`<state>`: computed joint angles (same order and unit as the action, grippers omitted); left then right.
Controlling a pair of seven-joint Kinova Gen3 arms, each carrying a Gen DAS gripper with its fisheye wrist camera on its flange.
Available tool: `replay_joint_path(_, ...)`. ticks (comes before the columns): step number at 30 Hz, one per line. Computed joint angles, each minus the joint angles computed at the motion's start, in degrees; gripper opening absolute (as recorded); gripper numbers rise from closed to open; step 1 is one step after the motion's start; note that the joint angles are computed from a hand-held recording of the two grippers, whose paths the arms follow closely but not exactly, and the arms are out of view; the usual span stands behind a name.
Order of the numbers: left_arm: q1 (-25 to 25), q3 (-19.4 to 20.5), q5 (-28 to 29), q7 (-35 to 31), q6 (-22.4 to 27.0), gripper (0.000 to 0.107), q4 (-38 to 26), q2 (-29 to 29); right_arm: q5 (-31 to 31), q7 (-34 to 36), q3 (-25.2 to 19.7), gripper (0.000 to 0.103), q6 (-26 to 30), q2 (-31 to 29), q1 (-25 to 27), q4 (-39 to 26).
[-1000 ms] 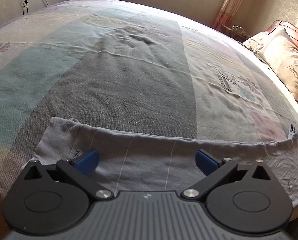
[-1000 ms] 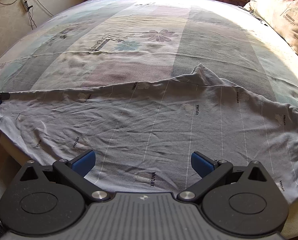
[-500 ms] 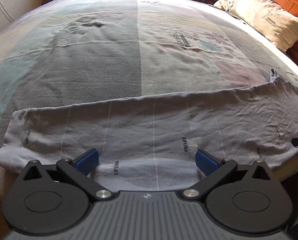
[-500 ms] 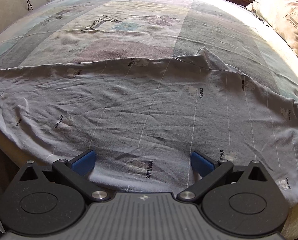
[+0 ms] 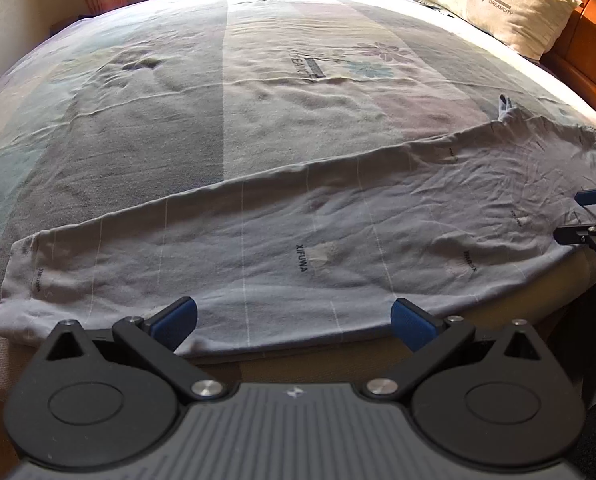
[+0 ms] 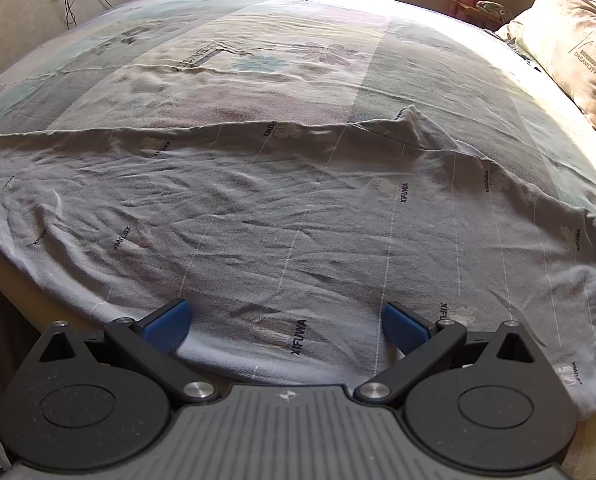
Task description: Fold clothes
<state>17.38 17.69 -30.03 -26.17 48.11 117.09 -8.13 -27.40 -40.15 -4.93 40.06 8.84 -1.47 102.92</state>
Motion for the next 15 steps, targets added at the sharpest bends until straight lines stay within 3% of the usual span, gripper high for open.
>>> replay_joint_path(8,-2.9,-3.8,0.4,-4.8,-12.1,0.102,-0.3,2.7,-1.7,2.1,-0.1,0.103,-0.9,-0.3,0.5,0.9)
replay_joint_path(11,-4.4,-6.6,3.2,-8.9,-17.6,0.102,0.2,4.7,-2.2,2.8,-0.1,0.103,-1.2,-0.4,0.7,1.3)
replay_joint_path(15,-5.5,-8.4,3.4,-8.6,-18.7,0.102,-0.9,7.2,-2.8,3.4,-0.1,0.103,-1.5,-0.5,0.8,1.6)
